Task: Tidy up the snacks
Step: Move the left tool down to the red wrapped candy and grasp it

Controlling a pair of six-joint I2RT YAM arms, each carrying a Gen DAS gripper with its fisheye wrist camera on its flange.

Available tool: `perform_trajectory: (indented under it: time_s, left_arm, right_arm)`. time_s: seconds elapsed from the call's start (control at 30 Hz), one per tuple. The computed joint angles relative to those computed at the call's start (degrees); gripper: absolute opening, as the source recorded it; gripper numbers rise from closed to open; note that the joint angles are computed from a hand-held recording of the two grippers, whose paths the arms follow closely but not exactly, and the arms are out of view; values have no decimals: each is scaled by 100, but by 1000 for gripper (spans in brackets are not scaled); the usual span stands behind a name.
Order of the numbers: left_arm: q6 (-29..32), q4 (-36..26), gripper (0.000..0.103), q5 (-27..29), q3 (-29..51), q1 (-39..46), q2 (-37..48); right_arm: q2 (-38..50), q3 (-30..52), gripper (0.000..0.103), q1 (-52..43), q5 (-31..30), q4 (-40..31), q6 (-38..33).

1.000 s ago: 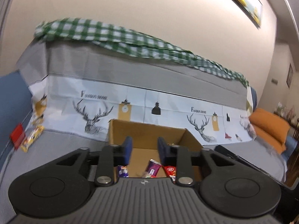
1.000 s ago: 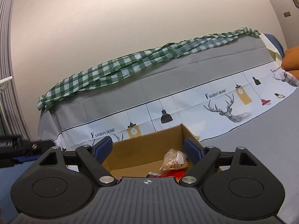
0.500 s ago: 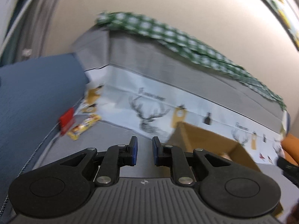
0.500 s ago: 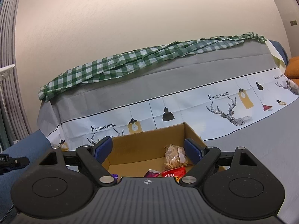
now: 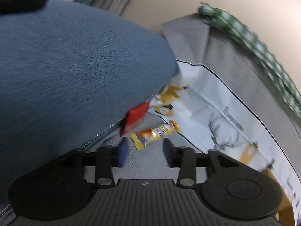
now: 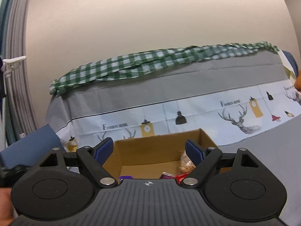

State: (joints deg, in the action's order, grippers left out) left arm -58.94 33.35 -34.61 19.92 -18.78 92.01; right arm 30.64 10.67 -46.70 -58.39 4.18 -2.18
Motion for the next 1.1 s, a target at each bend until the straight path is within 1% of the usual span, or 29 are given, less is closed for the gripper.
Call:
perform_trajectory:
  time_s: [0.03,0.17,0.3,0.37,0.53,0.63,0.67,0.7,0.8,0.9,1.0,1.1]
  left_arm:
    - [-5,124,48,78,102,165,192]
    - [-23,113,48,227,676,552,894]
    - [0,-206,45,-36,1301,654,1475]
    - [24,-290,42,-188,1551,684,1747]
    - [102,-240,40,-179,1864,794,2097]
    - [150,-219,33,-77,2048,882,2286]
    - [171,-189,26,-34,2069,921,2330]
    - [194,-182,24,1,2101,939,2369]
    - [416,8,17,183,2081,985,2432]
    - [730,112,11,349,2051,996,2428]
    - [1013,235,7,523,1955,976,2364]
    - [1400,342,7,815,1841,954,2234]
  right_arm:
    - [-214,20,85,101,62,-193,-24]
    - [-794,132,85,569,417,-818,-106]
    - [-1256,189,85,1135,887,-1230,-171]
    - [-1386,228,85,1488,1185,-1376,-160]
    - [-1589,297,85,2382,1943,-1656,-131]
    - [-1655,328,85,2855,2352,-1751,-121]
    - [-1682,338,85,2964,2442,-1790,-123]
    - [-1721,351,85,3073,2535,-1834,-122]
    - [-1847,376,85,3227,2651,-1958,-151]
    - [-1907,420,85,3212,2632,-2030,-163]
    - [-1965,453,85,3090,2537,-2088,-164]
    - [-2020,474,85,2960,2420,-2127,-177]
